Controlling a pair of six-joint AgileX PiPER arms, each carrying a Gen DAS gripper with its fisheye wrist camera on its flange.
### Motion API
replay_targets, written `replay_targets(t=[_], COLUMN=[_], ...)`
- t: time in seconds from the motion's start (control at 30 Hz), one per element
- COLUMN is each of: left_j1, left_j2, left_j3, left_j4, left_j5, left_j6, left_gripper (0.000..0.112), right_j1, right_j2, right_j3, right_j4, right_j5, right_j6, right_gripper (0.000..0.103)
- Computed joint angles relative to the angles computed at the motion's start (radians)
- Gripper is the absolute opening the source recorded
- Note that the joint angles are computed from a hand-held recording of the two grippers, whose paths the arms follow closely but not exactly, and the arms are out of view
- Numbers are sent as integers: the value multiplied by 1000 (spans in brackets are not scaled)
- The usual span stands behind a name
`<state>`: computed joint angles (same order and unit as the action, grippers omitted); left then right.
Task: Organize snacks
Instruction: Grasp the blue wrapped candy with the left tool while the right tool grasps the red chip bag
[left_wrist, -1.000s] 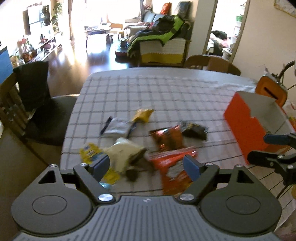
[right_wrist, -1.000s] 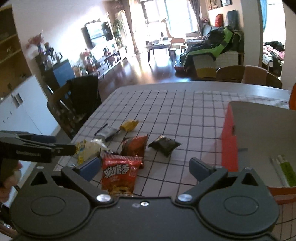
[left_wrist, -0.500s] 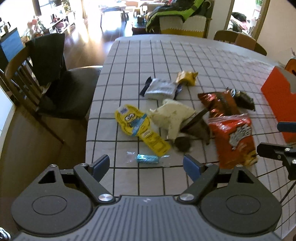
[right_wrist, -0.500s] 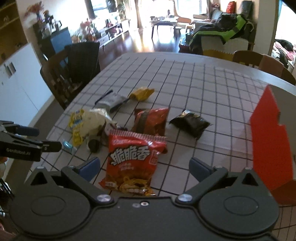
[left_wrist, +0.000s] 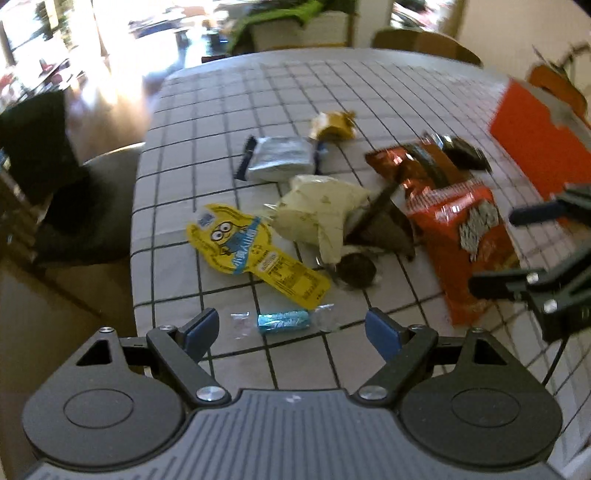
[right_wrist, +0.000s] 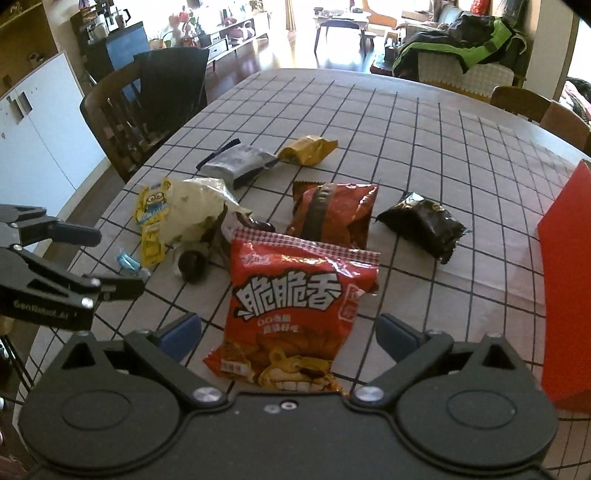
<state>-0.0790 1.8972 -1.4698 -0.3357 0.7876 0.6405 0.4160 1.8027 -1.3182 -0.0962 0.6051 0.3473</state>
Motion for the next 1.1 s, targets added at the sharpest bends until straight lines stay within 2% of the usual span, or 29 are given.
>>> replay_targets(t=[0.1,0.2,0.3,0.37,0.43,0.57,0.7,0.97,1.1], left_j1=[13,18,21,19,15,20,20,10,-12], left_j2=[22,45,95,116,138,150,133,68,36], left_j3=[-32,-69,-147,-176,-204,-220,-200,-108,-61], left_j4=[-36,-46,-44,-38,-33,-39,-30,-6,34], left_j5=[35,65,144,171,205,226,221,163,118], left_j6=[128,224,270,288,298,300,277,184,90], left_gripper=[86,79,69,62,59,58,53,19,12], right_j1=[0,-10,-13,-15,-16,-13,-11,-20,-12], right_j2=[16,35,40,42,47,60,58,46,28], right_j3=[-14,-31,-36,-38,-42,-55,-49,-25,0], right_j4=[5,52,69,74,72,49,50,55,24], right_j5=[8,19,22,22,22,31,23,1,-18], right_j6=[-13,-58,-78,-83,-81,-59,-63,-52,-23], right_gripper=[98,92,92,92,91,89,88,77,75])
